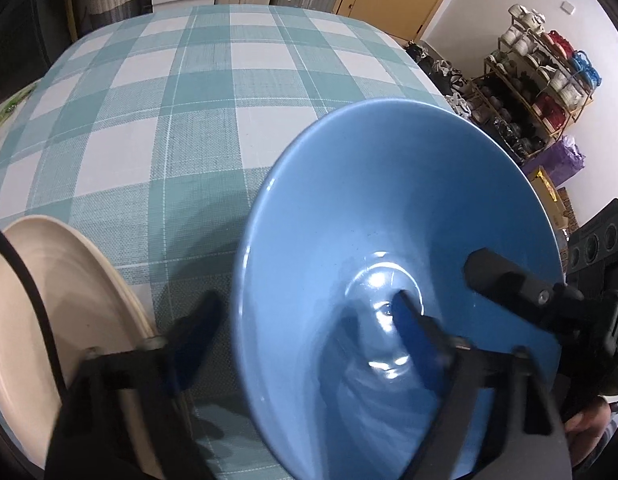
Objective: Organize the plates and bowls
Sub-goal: 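Close both grippers on opposite rims of the nested blue bowls, then lift the nested blue bowls with both grippers and carry them over the cream plates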
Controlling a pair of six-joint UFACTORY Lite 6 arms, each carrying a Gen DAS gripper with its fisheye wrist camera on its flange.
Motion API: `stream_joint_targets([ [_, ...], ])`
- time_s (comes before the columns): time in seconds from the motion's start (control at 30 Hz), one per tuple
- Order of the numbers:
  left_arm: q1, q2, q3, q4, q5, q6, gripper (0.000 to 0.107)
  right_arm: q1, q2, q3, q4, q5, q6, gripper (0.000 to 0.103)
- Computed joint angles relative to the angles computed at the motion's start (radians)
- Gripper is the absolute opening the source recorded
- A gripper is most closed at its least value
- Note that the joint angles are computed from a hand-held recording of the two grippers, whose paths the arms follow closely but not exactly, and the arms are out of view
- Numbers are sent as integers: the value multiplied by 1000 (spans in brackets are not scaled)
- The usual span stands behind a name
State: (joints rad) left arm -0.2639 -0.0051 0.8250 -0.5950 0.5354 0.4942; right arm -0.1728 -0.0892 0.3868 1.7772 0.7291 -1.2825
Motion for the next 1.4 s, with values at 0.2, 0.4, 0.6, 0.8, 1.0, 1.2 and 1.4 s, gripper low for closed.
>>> stream_joint_targets([
  [0.2,2,10,4,8,18,-3,43,86,-79,-11,2,-128,58,76],
  [0.4,18,-5,-20,-65,12,75,30,98,-113,-16,-71,-183,110,65],
  [0.6,-20,-50,-44,-8,-25,10,29,121,-143,-20,-177,-279,217,38],
  [0.8,-41,-73,-52,44,-31,-62,29,161,-160,-6,-319,-357,355,23],
  [1.0,-32,-48,-34,33,-16,-48,30,194,-151,22,-439,-391,480,23],
  [1.2,-57,-58,-39,82,-25,-76,29,209,-137,68,-660,-400,695,22],
  [1.4,-41,-78,-41,98,-5,-91,28,248,-140,127,-947,-396,988,18],
])
